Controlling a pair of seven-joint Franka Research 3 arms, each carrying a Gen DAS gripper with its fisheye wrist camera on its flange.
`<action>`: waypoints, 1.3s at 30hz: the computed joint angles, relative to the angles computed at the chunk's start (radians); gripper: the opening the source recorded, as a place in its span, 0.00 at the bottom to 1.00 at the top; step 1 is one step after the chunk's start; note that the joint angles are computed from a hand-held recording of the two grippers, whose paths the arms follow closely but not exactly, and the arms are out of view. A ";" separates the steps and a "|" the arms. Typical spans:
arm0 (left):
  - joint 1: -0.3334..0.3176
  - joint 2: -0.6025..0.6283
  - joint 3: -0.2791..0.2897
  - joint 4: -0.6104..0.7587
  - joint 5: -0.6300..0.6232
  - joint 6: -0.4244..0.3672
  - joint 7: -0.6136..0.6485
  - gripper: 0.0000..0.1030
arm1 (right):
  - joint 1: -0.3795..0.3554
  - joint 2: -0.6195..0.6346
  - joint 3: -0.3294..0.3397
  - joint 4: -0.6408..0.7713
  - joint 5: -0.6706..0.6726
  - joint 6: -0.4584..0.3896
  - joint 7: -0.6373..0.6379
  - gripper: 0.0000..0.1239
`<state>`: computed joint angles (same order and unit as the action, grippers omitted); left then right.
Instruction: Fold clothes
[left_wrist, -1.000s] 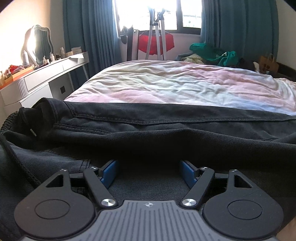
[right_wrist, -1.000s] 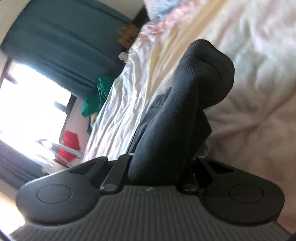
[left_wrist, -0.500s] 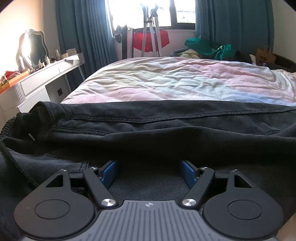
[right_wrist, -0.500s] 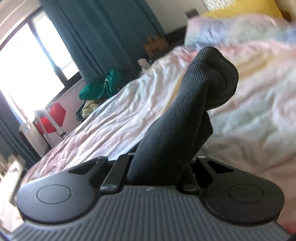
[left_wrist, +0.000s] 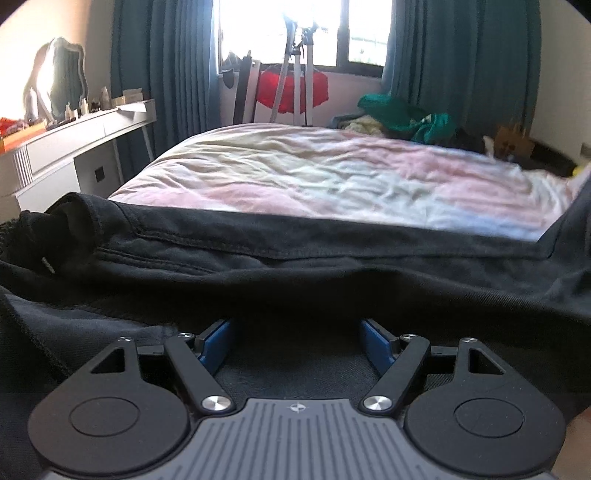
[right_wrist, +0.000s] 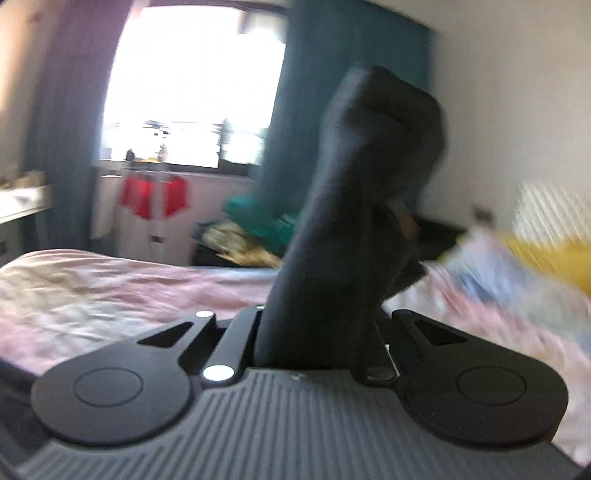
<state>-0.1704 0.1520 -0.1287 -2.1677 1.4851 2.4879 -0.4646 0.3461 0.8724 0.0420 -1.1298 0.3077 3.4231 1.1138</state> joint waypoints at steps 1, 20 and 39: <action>-0.004 -0.021 -0.002 -0.015 -0.001 -0.015 -0.016 0.74 | -0.024 -0.019 0.068 -0.040 -0.060 0.031 -0.017 0.11; 0.037 -0.247 -0.070 -0.179 0.027 -0.104 -0.205 0.77 | -0.162 -0.093 0.376 -0.482 -0.532 0.148 -0.045 0.12; 0.028 -0.250 -0.091 -0.173 0.191 -0.112 -0.304 0.78 | -0.773 -0.047 1.069 -0.636 -0.593 -0.481 -0.303 0.63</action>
